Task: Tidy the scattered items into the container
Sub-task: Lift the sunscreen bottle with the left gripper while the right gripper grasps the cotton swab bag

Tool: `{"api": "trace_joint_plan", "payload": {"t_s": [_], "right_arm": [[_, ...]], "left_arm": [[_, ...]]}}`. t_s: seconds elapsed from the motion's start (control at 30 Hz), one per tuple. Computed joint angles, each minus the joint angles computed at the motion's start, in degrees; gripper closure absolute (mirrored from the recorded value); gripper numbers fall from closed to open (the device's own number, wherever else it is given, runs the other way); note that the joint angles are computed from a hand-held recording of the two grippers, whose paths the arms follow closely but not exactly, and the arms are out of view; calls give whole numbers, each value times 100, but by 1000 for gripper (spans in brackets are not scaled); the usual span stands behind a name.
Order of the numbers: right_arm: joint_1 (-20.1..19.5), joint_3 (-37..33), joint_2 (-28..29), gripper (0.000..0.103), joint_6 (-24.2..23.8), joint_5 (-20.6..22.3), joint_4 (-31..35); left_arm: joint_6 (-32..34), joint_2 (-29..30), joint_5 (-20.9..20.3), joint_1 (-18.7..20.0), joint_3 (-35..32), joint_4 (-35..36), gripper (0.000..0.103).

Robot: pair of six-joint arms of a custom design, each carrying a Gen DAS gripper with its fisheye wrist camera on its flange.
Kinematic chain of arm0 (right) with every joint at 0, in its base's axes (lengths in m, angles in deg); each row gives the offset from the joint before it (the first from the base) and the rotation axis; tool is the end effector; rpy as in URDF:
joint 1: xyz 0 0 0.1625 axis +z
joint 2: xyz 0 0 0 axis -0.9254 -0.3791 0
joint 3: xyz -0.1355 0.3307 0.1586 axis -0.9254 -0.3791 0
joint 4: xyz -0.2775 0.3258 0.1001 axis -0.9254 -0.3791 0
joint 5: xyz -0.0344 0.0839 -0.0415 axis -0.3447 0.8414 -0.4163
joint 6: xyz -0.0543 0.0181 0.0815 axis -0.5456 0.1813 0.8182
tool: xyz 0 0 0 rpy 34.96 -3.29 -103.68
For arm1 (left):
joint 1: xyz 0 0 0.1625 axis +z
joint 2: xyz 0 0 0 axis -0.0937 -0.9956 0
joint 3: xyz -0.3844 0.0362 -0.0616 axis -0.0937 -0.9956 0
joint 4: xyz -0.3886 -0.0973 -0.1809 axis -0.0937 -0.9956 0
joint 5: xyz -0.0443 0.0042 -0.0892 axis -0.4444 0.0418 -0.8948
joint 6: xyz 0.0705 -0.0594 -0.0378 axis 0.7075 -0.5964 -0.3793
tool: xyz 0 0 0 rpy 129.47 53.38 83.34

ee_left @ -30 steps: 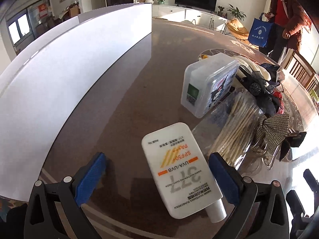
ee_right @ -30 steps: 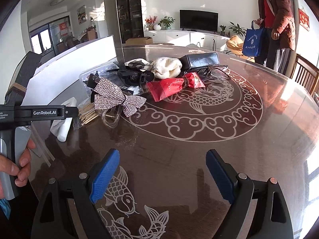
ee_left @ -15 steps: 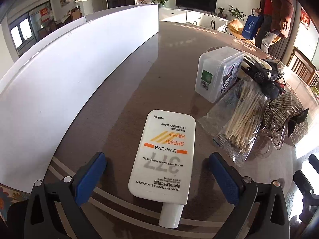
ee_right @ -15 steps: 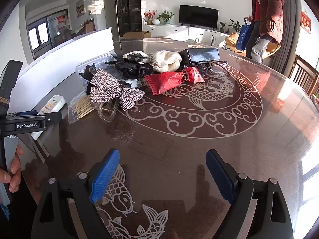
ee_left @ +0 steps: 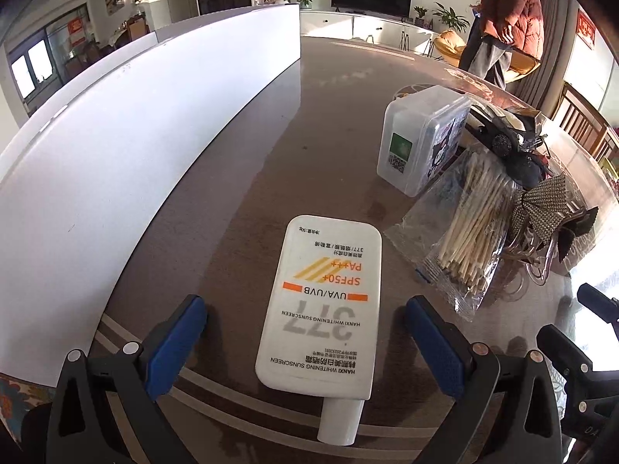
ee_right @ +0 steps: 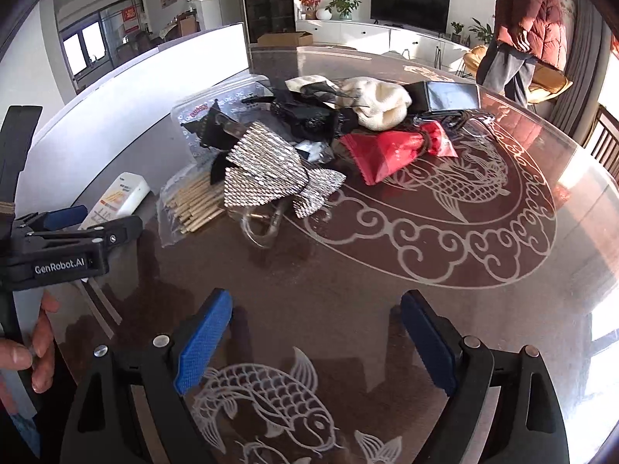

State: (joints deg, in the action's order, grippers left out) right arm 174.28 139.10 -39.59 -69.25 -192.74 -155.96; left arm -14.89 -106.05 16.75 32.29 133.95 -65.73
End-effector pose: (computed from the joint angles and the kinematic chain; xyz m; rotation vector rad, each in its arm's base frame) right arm 0.1628 -0.2976 0.0814 0.5185 -2.3342 0.6543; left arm -0.1404 -0.3044 0.1113 0.2897 2.2756 -0.6602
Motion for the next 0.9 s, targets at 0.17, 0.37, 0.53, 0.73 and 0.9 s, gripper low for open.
{"api": "trace_joint_plan", "payload": {"t_s": [0.17,0.37,0.53,0.73,0.9], "right_arm": [[275,-758,598,13,-69,-605,-2],[-69,-1211,448,14,636,-871,459],[-207,-768,-314,14,1505,515,1395],[118,-1421,698,13,1174,-135,1013],[-52,-1805,962,13,591,-481,614]], "left_arm": [[17,-53,74,-39,66,-56,0],[72,-37,141,3,90,-162,0],[117,-45,112,54,68,-152,0],[127,-106,131,-12,147,-186,0],[176,-16,169,24,129,-303,0]]}}
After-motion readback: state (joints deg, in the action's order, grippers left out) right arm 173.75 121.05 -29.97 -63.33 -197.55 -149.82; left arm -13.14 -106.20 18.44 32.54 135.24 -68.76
